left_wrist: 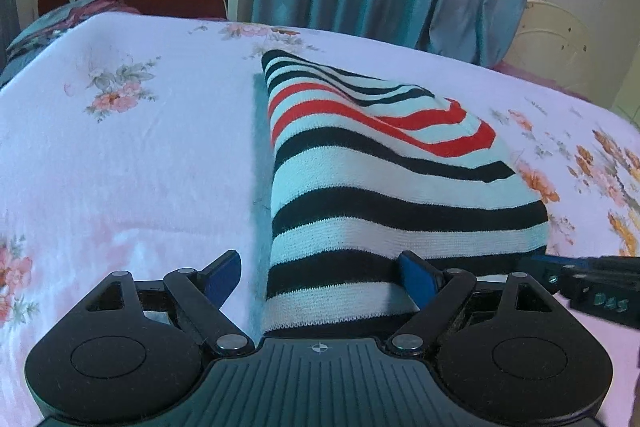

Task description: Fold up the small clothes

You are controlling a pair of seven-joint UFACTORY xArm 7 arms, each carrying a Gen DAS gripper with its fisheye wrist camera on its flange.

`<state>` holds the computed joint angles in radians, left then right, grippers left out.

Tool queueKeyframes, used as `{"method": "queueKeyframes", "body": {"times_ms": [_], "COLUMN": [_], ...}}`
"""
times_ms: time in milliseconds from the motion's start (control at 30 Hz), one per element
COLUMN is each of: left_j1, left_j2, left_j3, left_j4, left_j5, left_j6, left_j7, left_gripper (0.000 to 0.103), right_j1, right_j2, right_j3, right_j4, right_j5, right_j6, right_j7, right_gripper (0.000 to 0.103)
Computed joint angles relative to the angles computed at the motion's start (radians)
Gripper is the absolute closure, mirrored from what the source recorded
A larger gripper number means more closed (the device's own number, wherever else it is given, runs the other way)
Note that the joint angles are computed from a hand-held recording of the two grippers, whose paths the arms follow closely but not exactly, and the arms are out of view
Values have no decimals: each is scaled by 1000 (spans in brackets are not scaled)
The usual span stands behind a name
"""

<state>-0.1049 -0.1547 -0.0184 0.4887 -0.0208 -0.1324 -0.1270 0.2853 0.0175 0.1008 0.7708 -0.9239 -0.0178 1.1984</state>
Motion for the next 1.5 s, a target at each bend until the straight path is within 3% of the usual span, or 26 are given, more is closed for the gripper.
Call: {"method": "queueKeyframes", "body": {"times_ms": [67,200,267,300,367,433,467,567,667,767,867,1033,1133,1267,1500], "left_j1": [79,60,76,119,138,134,127,171,200,180,117,-81,-136,-173,-171], "left_j2": [-5,-33,-59,-76,-110,-143,-162,-256,-394,-589,-782,-1086,-1233,-1339,-1396], "left_j3": [-79,-63,-81,-124,-146,-148,-144,-200,-255,-293,-319,-279,-332,-426,-477], "left_j4": [6,10,7,1,-11,-9,-11,-35,-72,-127,-163,-204,-181,-100,33], "left_j5": [6,1,8,26,49,65,71,124,184,220,249,176,169,203,160], "left_j6": [16,55,85,91,101,154,178,243,326,434,581,821,983,1173,1361], "left_j7": [-19,-47,-74,-108,-138,-156,-164,-239,-325,-395,-433,-469,-496,-476,-485], "left_gripper": [19,18,4,0,0,0,0,0,0,0,0,0,0,0,0], "right_j1": [11,30,27,19,5,20,36,110,230,357,417,275,208,197,180], "right_j2": [22,0,-30,-48,-77,-109,-129,-201,-298,-423,-576,-887,-1099,-1324,-1518], "right_j3": [-6,26,30,39,57,57,48,1,-83,-175,-209,-12,120,223,309], "right_j4": [23,27,9,-1,-23,-53,-72,-134,-202,-268,-346,-462,-493,-495,-439], "right_j5": [-29,184,167,152,189,304,369,546,713,842,924,926,920,894,875], "right_j6": [16,84,72,68,59,63,63,67,100,172,226,346,461,603,787], "right_j7": [54,-132,-98,-76,-98,-201,-256,-404,-556,-704,-787,-715,-663,-626,-576], "right_gripper": [88,77,69,67,59,51,44,35,28,23,20,12,6,2,1]}}
